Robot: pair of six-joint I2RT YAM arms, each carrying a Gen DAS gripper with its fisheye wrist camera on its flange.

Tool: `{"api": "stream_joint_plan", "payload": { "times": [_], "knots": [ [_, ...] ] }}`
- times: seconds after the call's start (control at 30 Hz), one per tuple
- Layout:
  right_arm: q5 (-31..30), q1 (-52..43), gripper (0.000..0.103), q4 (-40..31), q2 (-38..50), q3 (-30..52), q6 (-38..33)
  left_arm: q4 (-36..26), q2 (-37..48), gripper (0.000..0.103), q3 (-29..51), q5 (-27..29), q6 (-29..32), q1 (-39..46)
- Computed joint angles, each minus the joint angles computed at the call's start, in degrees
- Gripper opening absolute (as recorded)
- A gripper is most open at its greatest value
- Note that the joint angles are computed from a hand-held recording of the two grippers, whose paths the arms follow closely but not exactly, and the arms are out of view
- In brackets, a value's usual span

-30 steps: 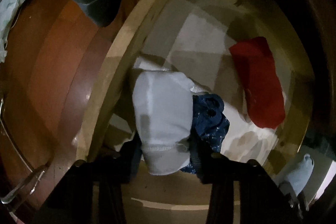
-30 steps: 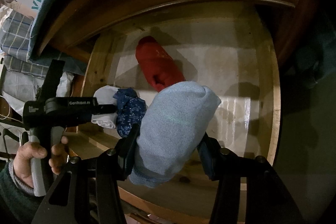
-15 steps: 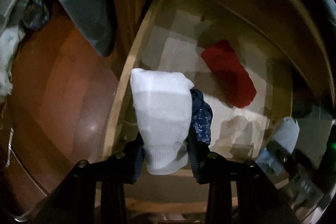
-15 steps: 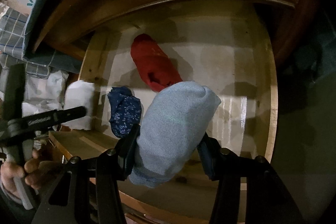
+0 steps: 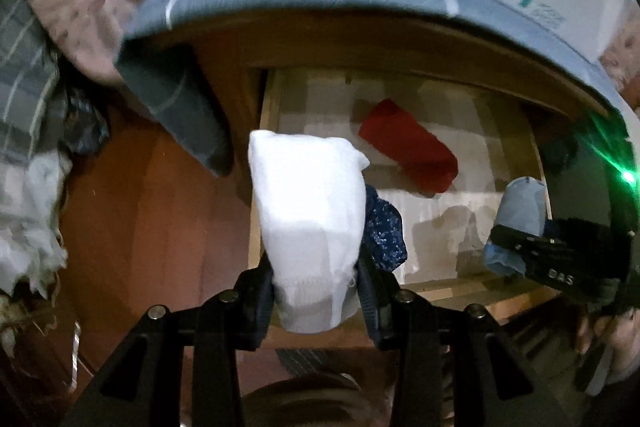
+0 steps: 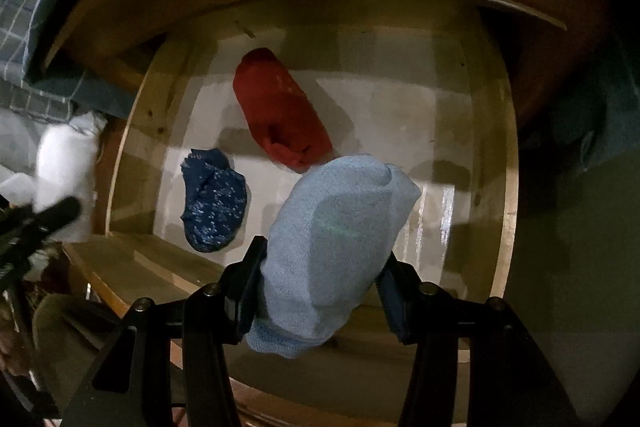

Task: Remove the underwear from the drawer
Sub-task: 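Carry the white rolled sock with the left tool into the white box and release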

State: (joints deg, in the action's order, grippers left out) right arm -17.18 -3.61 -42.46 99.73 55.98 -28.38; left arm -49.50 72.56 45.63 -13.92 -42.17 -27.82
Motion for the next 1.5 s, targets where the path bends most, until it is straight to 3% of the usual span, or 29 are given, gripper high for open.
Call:
{"api": "stream_joint_plan", "payload": {
  "times": [0.33, 0.6, 0.8, 1.13, 1.5],
  "knots": [
    [2.10, 0.29, 0.049, 0.10, 0.38, 0.04, -1.55, -9.99, -3.49, 0.037, 9.95, -8.13, 2.40, -8.45],
    [2.09, 0.41, 0.049, -0.02, 0.42, 0.16, -1.77, -19.39, -4.16, 0.037, 25.37, -13.41, 5.67, -12.59],
    [1.79, 0.26, 0.049, -0.16, 0.30, 0.18, -1.95, -22.96, -1.26, 0.037, 40.27, -14.42, 10.97, -10.05],
    [0.79, -0.32, 0.049, -0.82, 0.58, 0.69, -2.32, -19.07, 12.65, 0.037, 60.33, -9.85, 22.73, 0.67],
    [0.58, -0.48, 0.049, -1.22, 0.98, 1.05, -1.94, -12.90, 24.84, 0.037, 65.41, -1.92, 26.24, 6.03]
  ]
}}
